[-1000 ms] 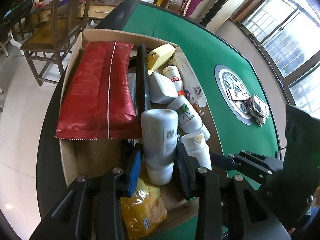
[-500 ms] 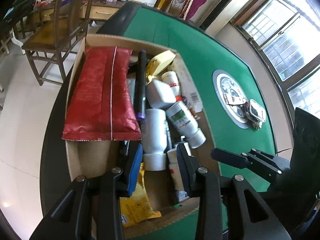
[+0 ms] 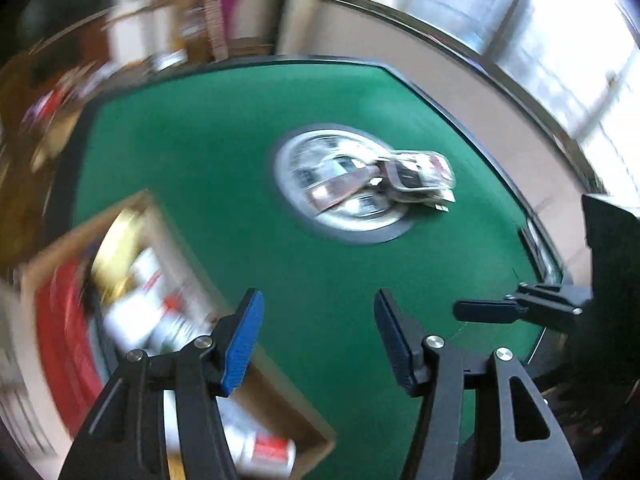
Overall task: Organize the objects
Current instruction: 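Grasp the pink-labelled tube with the left gripper while the right gripper moves to the plastic box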
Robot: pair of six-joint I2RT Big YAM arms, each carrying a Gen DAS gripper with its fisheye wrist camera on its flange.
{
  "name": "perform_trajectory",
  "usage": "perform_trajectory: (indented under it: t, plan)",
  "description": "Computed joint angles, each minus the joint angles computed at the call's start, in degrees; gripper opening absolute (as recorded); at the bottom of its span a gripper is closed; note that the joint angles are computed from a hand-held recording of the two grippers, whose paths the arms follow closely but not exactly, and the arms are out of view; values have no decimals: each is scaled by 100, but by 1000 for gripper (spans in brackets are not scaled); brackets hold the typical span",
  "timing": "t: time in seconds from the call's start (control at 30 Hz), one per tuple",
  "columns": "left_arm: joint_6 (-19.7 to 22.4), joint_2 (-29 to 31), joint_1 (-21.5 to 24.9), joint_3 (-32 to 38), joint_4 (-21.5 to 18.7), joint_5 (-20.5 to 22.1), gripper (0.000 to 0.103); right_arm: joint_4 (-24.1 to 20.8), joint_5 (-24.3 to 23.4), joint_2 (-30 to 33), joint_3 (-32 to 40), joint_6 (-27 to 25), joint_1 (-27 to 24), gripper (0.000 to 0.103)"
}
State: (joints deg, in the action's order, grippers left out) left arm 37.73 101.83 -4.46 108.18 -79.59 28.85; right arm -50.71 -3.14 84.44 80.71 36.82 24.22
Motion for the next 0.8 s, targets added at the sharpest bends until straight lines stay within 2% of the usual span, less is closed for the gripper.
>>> perform_trajectory:
  t: [0.1, 0.17, 0.27, 0.33, 0.43, 0.5, 0.57, 0.67, 0.73, 0.77, 0.8]
  plan:
    - [470, 263, -607, 321, -40, -284, 57, 66, 29, -553, -613, 171, -264, 61]
    - [776, 497, -901, 531, -37, -401, 57, 40, -37, -925, -1011, 207, -484, 61]
    - [1096, 979, -1239, 950, -108, -820, 57, -4, -140, -1362, -1513, 252, -755, 61]
    - [1137, 1370, -1391, 1355, -271, -1086, 57, -41, -267, -1550, -1757, 222, -939, 61]
    - [1134, 1837, -1499, 1920, -422, -1224, 57, -82, -434, -1808, -2087, 197, -1206, 61]
    - [1163, 2185, -1563, 2437, -725, -1279, 57, -95, -597, -1889, -2255, 117, -1425, 61]
    - [1175, 2416, -1665, 2763, -767, -1515, 57, -91, -679, -1951, -2360, 28, -1588, 61]
    - [1165, 2866, -1789, 3449, -1068, -1799, 57, -88, -862, -2037, -2484, -158, -1864, 61]
    - [1203, 3025, -1867, 3657, -1102, -2043, 58, -110, -923, -2039, -2493, -268, -1973, 61]
    - [1235, 3123, -1874, 3847, -1207, -1978, 58, -126, -954, -2027, -2485, -324, -2033, 61]
    - [1232, 3132, -1884, 3864, -1149, -1947, 56, -136, -995, -2043, -2497, -369, -2086, 61]
